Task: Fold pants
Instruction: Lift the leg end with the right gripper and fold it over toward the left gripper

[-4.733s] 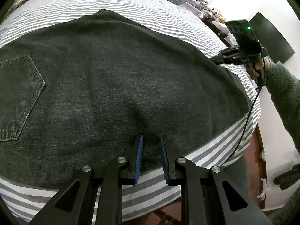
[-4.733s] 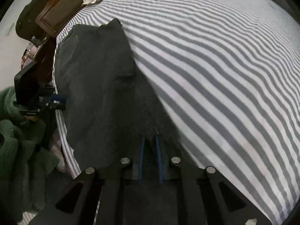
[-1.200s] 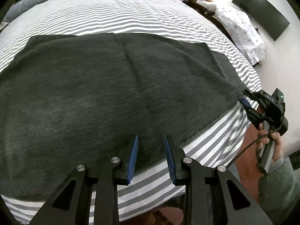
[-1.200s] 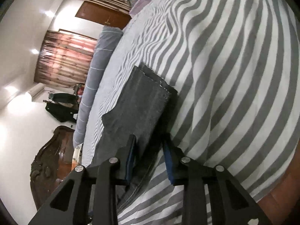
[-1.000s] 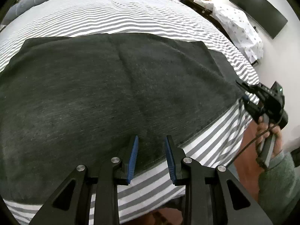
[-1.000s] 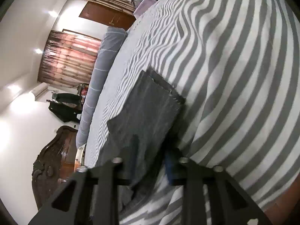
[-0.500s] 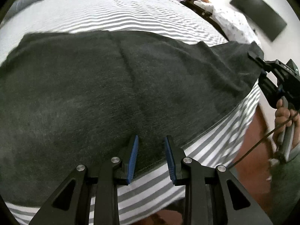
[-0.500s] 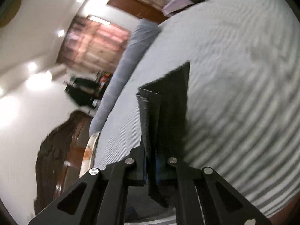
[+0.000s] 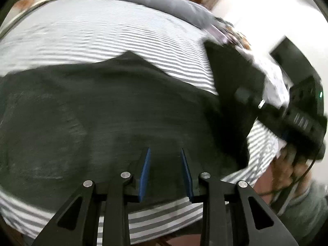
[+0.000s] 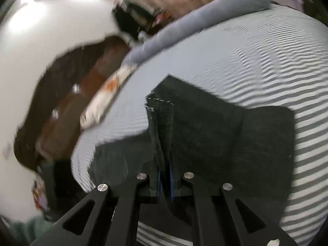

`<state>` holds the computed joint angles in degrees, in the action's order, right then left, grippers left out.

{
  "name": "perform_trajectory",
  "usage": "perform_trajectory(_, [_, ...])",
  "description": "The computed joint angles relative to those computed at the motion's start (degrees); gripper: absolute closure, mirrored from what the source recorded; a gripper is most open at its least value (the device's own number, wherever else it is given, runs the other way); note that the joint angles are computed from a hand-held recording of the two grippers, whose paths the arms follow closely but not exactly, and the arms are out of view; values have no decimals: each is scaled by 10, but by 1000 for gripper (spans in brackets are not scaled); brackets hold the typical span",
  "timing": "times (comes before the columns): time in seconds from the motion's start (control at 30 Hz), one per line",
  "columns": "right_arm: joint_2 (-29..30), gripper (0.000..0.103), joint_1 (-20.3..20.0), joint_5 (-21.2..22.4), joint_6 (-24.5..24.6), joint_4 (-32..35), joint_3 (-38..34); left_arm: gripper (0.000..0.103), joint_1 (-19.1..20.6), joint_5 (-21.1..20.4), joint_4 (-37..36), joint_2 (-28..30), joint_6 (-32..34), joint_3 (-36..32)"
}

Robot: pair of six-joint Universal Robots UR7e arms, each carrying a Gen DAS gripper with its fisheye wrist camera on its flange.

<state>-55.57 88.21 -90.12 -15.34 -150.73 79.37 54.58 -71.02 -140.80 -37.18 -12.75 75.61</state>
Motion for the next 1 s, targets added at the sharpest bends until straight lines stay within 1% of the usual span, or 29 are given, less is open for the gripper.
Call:
perform_trajectory(0.07, [26,95,10,-15,-2,21,-6,72,10,-4,-8,-15,-11,16])
perform_trajectory(0.13, [52,90,22,-59,-9,20,-7,72,18,-5,-15,-26,-17,27])
perform_trajectory(0.2, [61,75,28,-86,-10,25,1,72,24,-12,-17,-33,-22,34])
perform_trajectory(0.23, [60,74,29,-89,-10,18,12,72,27,-17,-19,-37,-24,37])
perform_trajectory(0.27, [59,71,29,-85,-9,12,18,72,30,-23,-21,-40,-22,39])
perform_trajectory(0.33, [42,65,29,-83,-2,-19,52,72,35,-36,-25,-44,-18,43])
perform_trajectory(0.43, [5,57,18,-53,17,-47,107,70,42,-62,-24,-44,-18,43])
perform_trajectory(0.47, [0,53,16,-48,22,-50,117,69,44,-76,-21,-41,-19,40])
perform_trajectory(0.53, [-12,52,9,-39,39,-55,140,68,47,-95,-14,-34,-21,32])
perform_trajectory(0.57, [-9,52,8,-39,46,-58,141,68,47,-99,-8,-29,-23,24])
perform_trajectory(0.67, [-19,53,-7,-19,78,-73,156,67,52,-121,2,-18,-33,11])
perform_trajectory(0.77, [-30,53,-18,-8,94,-89,167,67,60,-156,3,-5,-56,-6])
perform_trajectory(0.8, [-32,53,-18,-5,102,-90,167,67,59,-157,3,-3,-57,-9])
perform_trajectory(0.83, [-39,53,-24,8,106,-91,175,67,57,-152,6,0,-54,-13])
perform_trajectory(0.9, [-47,49,-29,12,104,-95,186,67,55,-150,12,9,-48,-24])
perform_trajectory(1.0, [-47,49,-32,15,97,-93,193,67,54,-152,6,16,-51,-29])
